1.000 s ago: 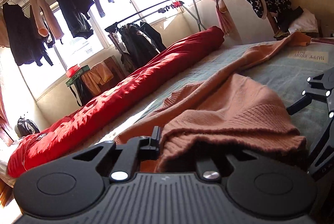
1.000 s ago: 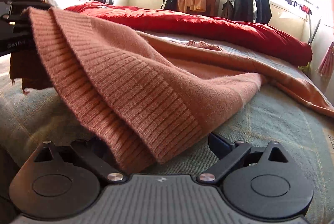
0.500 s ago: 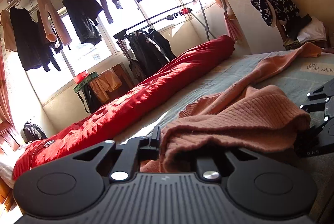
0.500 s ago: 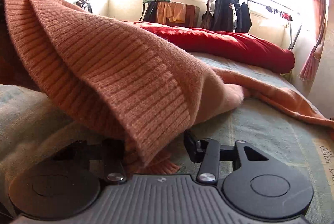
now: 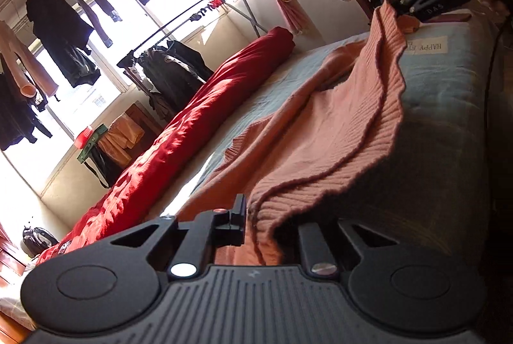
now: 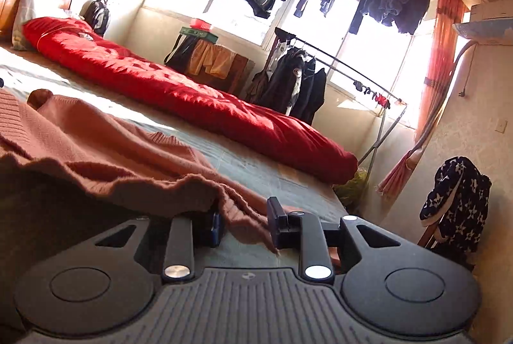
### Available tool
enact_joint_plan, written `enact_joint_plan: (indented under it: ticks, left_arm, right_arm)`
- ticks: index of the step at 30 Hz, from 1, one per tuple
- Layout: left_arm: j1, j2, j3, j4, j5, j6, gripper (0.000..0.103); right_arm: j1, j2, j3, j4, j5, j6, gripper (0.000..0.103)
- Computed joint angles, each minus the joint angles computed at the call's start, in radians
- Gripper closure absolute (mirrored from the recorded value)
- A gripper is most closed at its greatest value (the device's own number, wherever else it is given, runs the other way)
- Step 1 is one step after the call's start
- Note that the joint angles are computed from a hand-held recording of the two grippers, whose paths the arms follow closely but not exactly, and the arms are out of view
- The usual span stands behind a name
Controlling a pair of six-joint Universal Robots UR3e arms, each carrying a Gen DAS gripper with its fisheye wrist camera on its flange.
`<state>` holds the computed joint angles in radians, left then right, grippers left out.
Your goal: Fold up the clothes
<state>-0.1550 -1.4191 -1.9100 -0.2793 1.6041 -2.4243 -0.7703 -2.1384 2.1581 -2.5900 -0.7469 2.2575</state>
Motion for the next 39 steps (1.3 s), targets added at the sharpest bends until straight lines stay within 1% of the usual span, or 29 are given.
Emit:
enact_joint_plan:
  ticks: [1,3,4,5,6,8,9,11,13,16,17,19,20,22,23,24,25,26,27,30,31,33,35,37,39]
  left_arm:
    - [-0.006,0.016,-0.010,-0.040,-0.002,0.018,0.089]
    - [0.007,0.053,-0.032,-0.143,-0.034,0.019,0.087]
    - [0.012,0.070,-0.040,-0.208,-0.046,0.016,0.086]
    - [0.013,0.083,-0.052,-0.239,-0.044,0.012,0.086]
    - [0.014,0.096,-0.065,-0.270,-0.042,0.007,0.086]
    - [0.048,0.141,-0.082,-0.346,-0.072,-0.012,0.086]
    - [0.067,0.167,-0.082,-0.372,-0.088,-0.033,0.086]
    - [0.109,0.219,-0.081,-0.426,-0.123,-0.074,0.086]
    - [0.158,0.269,-0.069,-0.469,-0.157,-0.108,0.086]
    - [0.213,0.336,-0.047,-0.514,-0.197,-0.155,0.085]
    - [0.232,0.353,-0.035,-0.526,-0.213,-0.168,0.085]
    - [0.256,0.359,-0.014,-0.522,-0.237,-0.194,0.081]
    - [0.267,0.361,-0.003,-0.518,-0.248,-0.206,0.079]
    - [0.263,0.331,0.015,-0.488,-0.267,-0.215,0.069]
    - [0.237,0.295,0.028,-0.460,-0.262,-0.217,0.067]
    - [0.213,0.260,0.042,-0.434,-0.258,-0.217,0.063]
    - [0.189,0.227,0.051,-0.406,-0.256,-0.213,0.062]
    - [0.156,0.177,0.065,-0.371,-0.259,-0.211,0.061]
    - [0.126,0.127,0.081,-0.339,-0.265,-0.209,0.060]
    - [0.047,-0.026,0.148,-0.260,-0.286,-0.207,0.059]
    - [0.024,-0.079,0.176,-0.233,-0.299,-0.211,0.059]
    - [-0.013,-0.151,0.219,-0.196,-0.302,-0.234,0.059]
    - [-0.047,-0.218,0.264,-0.165,-0.302,-0.263,0.059]
    - [-0.059,-0.245,0.279,-0.151,-0.296,-0.294,0.059]
    - [-0.069,-0.262,0.282,-0.137,-0.280,-0.327,0.058]
  right_arm:
    - [-0.028,-0.039,-0.017,0.140,0.005,-0.087,0.070]
    - [-0.045,-0.083,-0.031,0.326,-0.043,-0.196,0.068]
    - [-0.045,-0.092,-0.036,0.383,-0.074,-0.229,0.067]
    - [-0.039,-0.090,-0.035,0.403,-0.106,-0.238,0.066]
    - [-0.038,-0.086,-0.037,0.422,-0.130,-0.243,0.062]
    - [-0.035,-0.075,-0.039,0.451,-0.169,-0.243,0.056]
    - [-0.036,-0.063,-0.045,0.465,-0.166,-0.230,0.055]
    - [-0.048,-0.015,-0.103,0.552,-0.136,-0.217,0.052]
    - [-0.064,0.069,-0.183,0.655,-0.095,-0.198,0.049]
    - [-0.071,0.202,-0.298,0.796,-0.061,-0.160,0.043]
    - [-0.069,0.260,-0.346,0.849,-0.053,-0.142,0.040]
    - [-0.075,0.353,-0.418,0.935,-0.037,-0.108,0.037]
    - [-0.075,0.409,-0.466,0.995,-0.035,-0.095,0.033]
    - [-0.078,0.501,-0.528,1.077,-0.023,-0.053,0.032]
    - [-0.078,0.546,-0.561,1.124,-0.019,-0.046,0.028]
    - [-0.083,0.575,-0.571,1.149,-0.009,-0.040,0.027]
    - [-0.091,0.594,-0.574,1.171,0.006,-0.039,0.025]
    - [-0.100,0.615,-0.587,1.212,0.023,-0.054,0.019]
    - [-0.110,0.635,-0.601,1.253,0.045,-0.063,0.016]
    - [-0.114,0.696,-0.662,1.342,0.089,-0.070,0.015]
    - [-0.101,0.721,-0.688,1.345,0.098,-0.070,0.015]
    - [-0.070,0.762,-0.727,1.300,0.110,-0.026,0.015]
    - [-0.033,0.831,-0.812,1.309,0.127,-0.012,0.014]
    - [0.009,0.913,-0.915,1.326,0.136,-0.001,0.014]
    - [0.046,1.000,-1.026,1.365,0.153,0.000,0.010]
